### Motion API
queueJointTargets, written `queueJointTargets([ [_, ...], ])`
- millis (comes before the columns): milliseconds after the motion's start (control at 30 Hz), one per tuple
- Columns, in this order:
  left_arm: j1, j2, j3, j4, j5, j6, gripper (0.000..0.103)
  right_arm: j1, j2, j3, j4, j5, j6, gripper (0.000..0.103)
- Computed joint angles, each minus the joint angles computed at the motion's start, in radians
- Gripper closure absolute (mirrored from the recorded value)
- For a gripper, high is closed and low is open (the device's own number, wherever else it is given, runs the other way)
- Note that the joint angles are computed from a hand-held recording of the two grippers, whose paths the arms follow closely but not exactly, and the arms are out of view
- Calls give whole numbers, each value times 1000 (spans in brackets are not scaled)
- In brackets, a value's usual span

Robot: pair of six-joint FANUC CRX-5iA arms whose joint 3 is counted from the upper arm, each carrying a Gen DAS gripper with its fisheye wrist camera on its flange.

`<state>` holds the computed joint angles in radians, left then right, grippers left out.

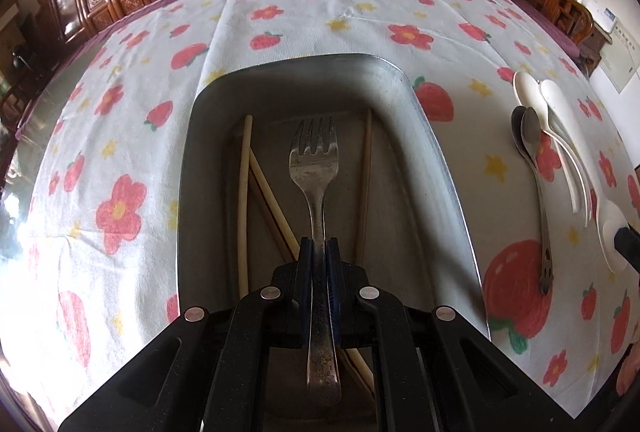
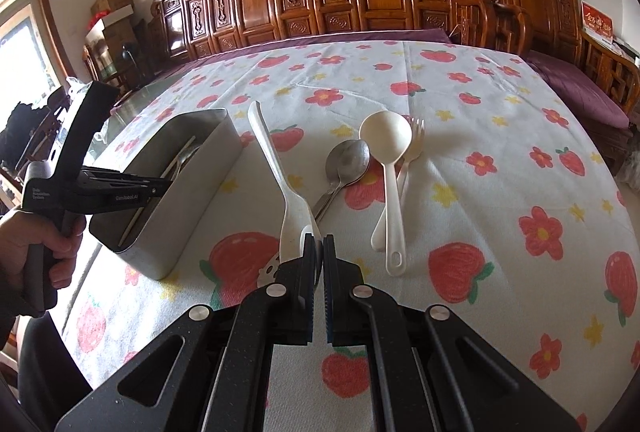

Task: Organize utensils
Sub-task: 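Lower the metal fork into the metal tray and open the left tool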

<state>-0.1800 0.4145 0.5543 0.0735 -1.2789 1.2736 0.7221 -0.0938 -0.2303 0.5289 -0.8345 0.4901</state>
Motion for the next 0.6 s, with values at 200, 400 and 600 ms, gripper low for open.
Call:
queueJointTargets([
  [200,30,-54,-63,55,46,-23,84,8,8,14,2,-16,9,98],
  [400,83,-179,-223,162,142,-105,70,39,31,57,5,-35,14,98],
  [600,133,-272,-320,228,180,-188,62,77,84,138,-15,-60,10,98],
])
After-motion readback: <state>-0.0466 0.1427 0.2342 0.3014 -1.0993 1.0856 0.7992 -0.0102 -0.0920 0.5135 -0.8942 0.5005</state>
